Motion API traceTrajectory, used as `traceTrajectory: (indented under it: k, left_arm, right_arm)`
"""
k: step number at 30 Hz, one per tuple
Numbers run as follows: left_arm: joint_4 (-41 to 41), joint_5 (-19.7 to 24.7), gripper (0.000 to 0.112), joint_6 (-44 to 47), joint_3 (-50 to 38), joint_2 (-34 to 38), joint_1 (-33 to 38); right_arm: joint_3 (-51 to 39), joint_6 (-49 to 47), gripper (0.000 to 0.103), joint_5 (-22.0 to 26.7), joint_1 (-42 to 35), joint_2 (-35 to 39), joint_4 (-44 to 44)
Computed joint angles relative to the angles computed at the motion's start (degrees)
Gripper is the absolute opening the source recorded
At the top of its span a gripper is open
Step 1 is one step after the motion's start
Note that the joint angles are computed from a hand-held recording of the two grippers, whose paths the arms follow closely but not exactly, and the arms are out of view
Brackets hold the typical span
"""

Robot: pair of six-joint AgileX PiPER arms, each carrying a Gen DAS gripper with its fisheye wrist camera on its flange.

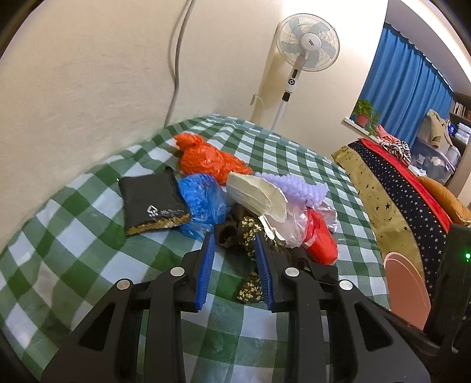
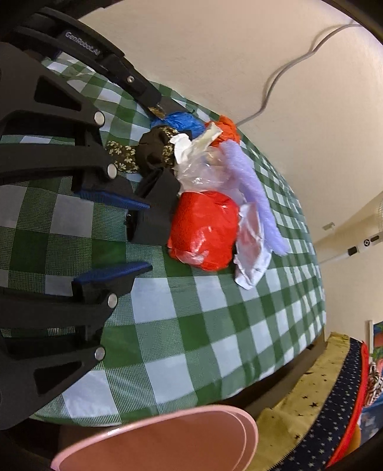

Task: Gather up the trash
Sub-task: 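Move both open tools back over the dark items on the bed, then grasp the black-and-gold patterned cloth with the left tool while the right tool grasps the black fabric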

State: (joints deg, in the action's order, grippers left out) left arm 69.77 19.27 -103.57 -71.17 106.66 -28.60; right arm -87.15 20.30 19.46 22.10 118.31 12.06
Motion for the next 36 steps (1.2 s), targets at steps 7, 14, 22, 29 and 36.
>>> traceTrajectory:
  k: [7, 14, 22, 29, 36]
  left_arm:
    - [-4.1, -4.6, 0.029, 4.1, -2.7, 2.9, 0.5]
    - [-18.6, -4.8, 0.044, 18.0, -6.2, 5.4, 1.0]
    - [-35.6, -6.0, 0.021, 34.7, -7.3, 6.4, 2.4]
    - [-22.9, -4.5, 0.010, 22.4, -4.4, 3.9, 1.3]
    - [-15.2, -2.3, 0.009, 16.4, -1.8, 0.5, -0.6]
  right_arm:
    - [0.9, 4.7, 0.010, -1.2, 0.5, -1.1, -6.4]
    - [4.0, 10.3, 0.010, -2.3, -1.1, -3.3, -11.5]
    - [5.7, 10.3, 0.010, -3.0, -2.5, -4.9, -11.1]
    - [9.3, 15.3, 0.010, -4.3, -2.4, -8.5, -16.4]
    - [15.0, 26.3, 0.010, -5.5, -2.3, -14.3, -27.5]
